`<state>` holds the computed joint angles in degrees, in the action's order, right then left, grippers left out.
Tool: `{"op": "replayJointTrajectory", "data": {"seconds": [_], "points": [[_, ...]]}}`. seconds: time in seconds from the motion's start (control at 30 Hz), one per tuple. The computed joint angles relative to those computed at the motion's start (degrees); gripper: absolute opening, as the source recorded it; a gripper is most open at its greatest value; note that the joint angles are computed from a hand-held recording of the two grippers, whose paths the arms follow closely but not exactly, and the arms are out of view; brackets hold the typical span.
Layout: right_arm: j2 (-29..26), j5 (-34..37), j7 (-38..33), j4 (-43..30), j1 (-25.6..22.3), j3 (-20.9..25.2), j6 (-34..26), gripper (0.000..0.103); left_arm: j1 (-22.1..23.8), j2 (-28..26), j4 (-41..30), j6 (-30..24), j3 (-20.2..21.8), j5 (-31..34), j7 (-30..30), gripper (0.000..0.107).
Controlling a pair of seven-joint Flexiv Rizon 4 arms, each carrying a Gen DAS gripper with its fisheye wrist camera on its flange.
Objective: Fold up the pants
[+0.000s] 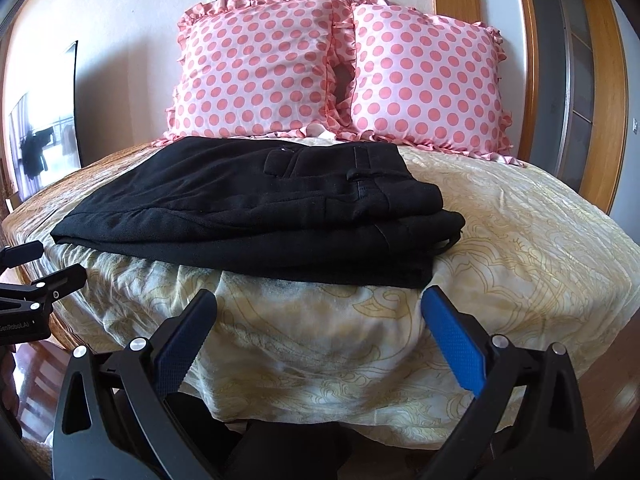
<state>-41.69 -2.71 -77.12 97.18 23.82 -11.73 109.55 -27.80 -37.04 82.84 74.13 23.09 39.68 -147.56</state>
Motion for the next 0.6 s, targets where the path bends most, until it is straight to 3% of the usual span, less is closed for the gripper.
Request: {"op": "replayJointTrajectory", "data": {"seconds": [0.23, 0.27, 0.37, 0.43, 0.47, 0.5, 0.57, 0.6], "points": [[0.6, -1.2, -0.2, 0.1, -1.4, 1.6, -1.3, 0.102, 0.2, 0.0, 0.0, 1.6, 0.0, 0.7, 0.3, 0.101], [1.1, -1.8, -1.0, -0.3, -3.7, 4.4, -1.8, 0.102, -0.3, 0.2, 0.1, 2.4, 0.7, 1.2, -0.3, 0.100], [1.7, 4.0, -10.4, -3.9, -14.0, 18.4, -0.6, 0.102, -0.7, 2.0, 1.0, 7.5, 3.0, 3.3, -3.1, 0.101], [1.2, 5.3, -15.7, -8.3, -21.3, 27.7, -4.9, 0.102, 5.2, 4.4, 1.4, 10.2, -2.9, 5.8, -4.2, 0.101], [0.7, 9.3, -21.9, -12.9, -24.3, 32.4, -11.7, 0.102, 9.2, 5.0, 1.9, 11.5, -6.9, 3.4, -0.5, 0.101], [-0.4, 10.4, -24.6, -17.4, -26.8, 35.7, -18.6, 0.102, 13.2, 5.0, 2.8, 13.1, -10.8, -2.7, 6.7, 0.101], [-5.6, 5.8, -23.1, -26.8, -33.0, 45.0, -31.2, 0.102, 21.0, 3.9, 3.9, 13.3, -19.9, -17.4, 23.9, 0.101], [-9.0, 1.9, -20.4, -31.4, -35.3, 49.7, -36.8, 0.102, 24.7, 2.9, 3.5, 12.5, -24.6, -21.9, 29.7, 0.101]]}}
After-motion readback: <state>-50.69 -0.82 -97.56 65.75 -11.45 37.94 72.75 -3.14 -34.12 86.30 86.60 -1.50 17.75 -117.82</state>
